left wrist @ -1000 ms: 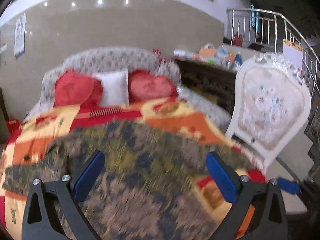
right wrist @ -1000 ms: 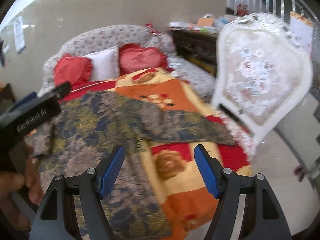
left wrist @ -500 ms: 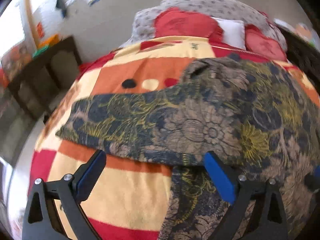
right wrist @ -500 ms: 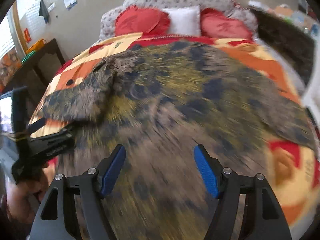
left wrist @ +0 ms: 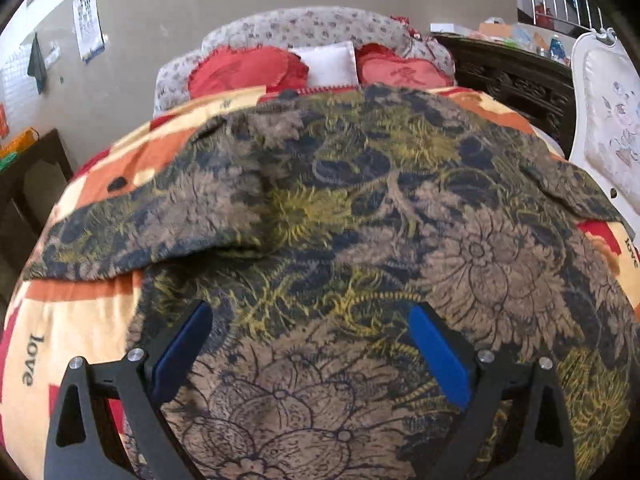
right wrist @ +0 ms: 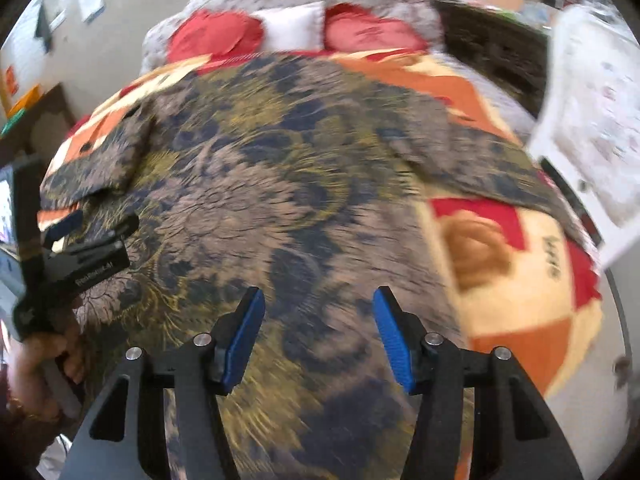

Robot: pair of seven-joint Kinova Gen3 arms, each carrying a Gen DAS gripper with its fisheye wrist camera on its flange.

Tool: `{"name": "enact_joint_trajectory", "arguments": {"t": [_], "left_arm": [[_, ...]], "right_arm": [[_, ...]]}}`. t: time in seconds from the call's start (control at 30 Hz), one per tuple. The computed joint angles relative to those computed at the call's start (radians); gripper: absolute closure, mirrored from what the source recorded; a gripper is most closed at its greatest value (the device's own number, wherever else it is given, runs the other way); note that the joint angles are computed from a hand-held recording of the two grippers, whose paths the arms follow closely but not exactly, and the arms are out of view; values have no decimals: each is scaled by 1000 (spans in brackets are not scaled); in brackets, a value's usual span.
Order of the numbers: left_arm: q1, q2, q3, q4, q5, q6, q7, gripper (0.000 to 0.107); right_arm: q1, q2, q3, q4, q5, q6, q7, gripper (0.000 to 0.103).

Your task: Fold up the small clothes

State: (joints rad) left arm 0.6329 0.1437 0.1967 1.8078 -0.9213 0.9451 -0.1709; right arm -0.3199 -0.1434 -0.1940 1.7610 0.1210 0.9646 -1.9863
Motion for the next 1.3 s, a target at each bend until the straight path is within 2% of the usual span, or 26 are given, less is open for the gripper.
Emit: {"name": "enact_joint_trajectory", "arguments": {"t": [0.07,0.2,0.33,0.53,0.83,0.93,1.13,1.3], "left_arm": [[-23,-1,-10,-5,37,-11,-5,7],[-91,-28,-35,18,144,-89,-41,7],[-139,-61,-37,55,202,-160,-51,7],[-148,-75,-13,69,187,-155,-27,7],[-161,-86,-5,81,192,-174,-20,7],[-167,-91,-3,88,190,-182,-18,7],[-170,-99,2,98,176,-194,-3,7],[-175,-122,13,128,126,-219,62,7]], "right_arm": [[7,-39,0,5,3,19,-9,39],[11,-89,-34,3,26,54,-21,39],[-3,-103,-100,-4,81,97,-52,39],[-20,-142,-119,13,76,127,-76,39],[4,-193,-138,20,94,155,-90,39],[19,-195,-172,14,126,170,-108,39],[42,-244,-214,14,188,128,-141,39],[100,-294,-295,22,260,75,-170,38]]}}
